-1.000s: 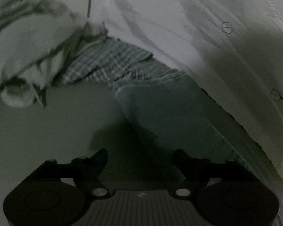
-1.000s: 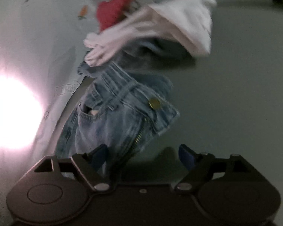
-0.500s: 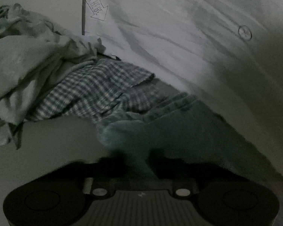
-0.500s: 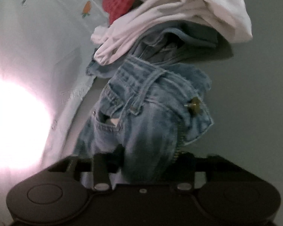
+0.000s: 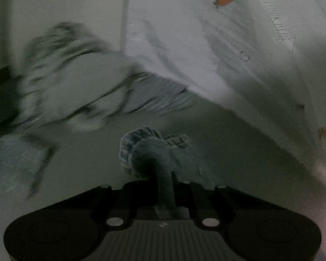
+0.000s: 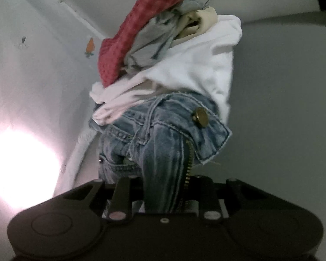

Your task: Fold clothes

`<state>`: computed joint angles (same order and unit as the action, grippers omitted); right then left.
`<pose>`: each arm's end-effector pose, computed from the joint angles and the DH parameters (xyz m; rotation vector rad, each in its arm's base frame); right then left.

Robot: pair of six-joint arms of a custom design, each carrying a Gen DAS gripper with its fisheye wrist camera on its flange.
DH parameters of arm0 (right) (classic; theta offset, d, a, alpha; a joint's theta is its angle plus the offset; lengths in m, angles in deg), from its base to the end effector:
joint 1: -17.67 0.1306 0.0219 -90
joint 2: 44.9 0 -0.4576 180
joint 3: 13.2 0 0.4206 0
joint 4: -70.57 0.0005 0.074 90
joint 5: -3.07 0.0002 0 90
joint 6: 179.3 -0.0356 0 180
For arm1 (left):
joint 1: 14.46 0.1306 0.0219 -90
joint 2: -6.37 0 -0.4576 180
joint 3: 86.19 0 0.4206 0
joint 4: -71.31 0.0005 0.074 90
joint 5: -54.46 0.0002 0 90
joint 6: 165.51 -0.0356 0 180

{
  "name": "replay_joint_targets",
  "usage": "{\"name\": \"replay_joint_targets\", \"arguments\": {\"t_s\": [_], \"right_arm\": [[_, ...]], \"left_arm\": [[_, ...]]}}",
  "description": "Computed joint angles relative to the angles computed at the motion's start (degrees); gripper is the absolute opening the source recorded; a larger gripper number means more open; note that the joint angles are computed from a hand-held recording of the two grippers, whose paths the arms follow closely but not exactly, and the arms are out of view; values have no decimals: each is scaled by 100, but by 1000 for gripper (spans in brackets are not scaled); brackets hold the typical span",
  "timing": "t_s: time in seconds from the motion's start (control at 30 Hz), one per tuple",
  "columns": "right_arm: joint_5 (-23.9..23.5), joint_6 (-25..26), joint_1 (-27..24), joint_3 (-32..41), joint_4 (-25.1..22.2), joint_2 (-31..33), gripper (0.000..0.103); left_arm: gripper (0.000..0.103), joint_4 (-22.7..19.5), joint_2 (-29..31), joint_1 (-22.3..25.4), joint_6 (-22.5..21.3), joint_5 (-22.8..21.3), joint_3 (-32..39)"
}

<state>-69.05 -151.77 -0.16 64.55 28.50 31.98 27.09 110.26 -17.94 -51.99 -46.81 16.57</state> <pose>0.3960 -0.1394 0.5114 1.5688 1.6115 0.0600 0.6279 -0.0317 0.4889 -0.5007 2.2888 0.0002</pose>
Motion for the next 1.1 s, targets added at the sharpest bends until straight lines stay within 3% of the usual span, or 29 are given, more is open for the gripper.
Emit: {"name": "replay_joint_targets", "arguments": {"t_s": [0.1, 0.17, 0.23, 0.27, 0.33, 0.4, 0.43, 0.57, 0.67, 0.77, 0.83, 0.9, 1.1], "right_arm": [[-372, 890, -103, -4, -410, -17, 33], [-451, 1210, -104, 85, -748, 49, 44], [-428, 1565, -22, 164, -983, 55, 63], [-337, 1809, 79, 204, -1070, 49, 68], [-41, 2367, 350, 202, -1107, -15, 86], [401, 2954, 769, 126, -1111, -119, 92], [595, 3220, 987, 71, -1130, -183, 95], [1051, 3995, 1868, -125, -1094, -394, 98], [1368, 4375, 2553, -255, -1055, -513, 100], [1503, 4525, 2983, -282, -1064, -505, 100], [1418, 4617, 3141, -297, -1086, -514, 100], [1489, 4856, 3334, -303, -1134, -488, 101], [1845, 5548, 3506, -280, -1068, -244, 101]], "left_arm": [[18, -279, -524, 67, 9, -149, -791], [27, -466, -681, 60, 58, -424, -1043], [39, -456, -805, -24, -7, -832, -1153], [43, -450, -848, -67, -101, -976, -1159], [72, -415, -902, -161, -381, -1223, -1149], [82, -210, -990, -237, -665, -1165, -1208], [82, -104, -1033, -274, -804, -1118, -1236], [90, -105, -1069, -470, -1264, -853, -1322], [94, -287, -967, -620, -1706, -743, -1290], [96, -562, -793, -711, -1867, -775, -1260], [103, -638, -734, -726, -1822, -827, -1261], [103, -687, -709, -682, -1732, -723, -1233], [103, -1064, -569, -269, -1222, 342, -1007]]}}
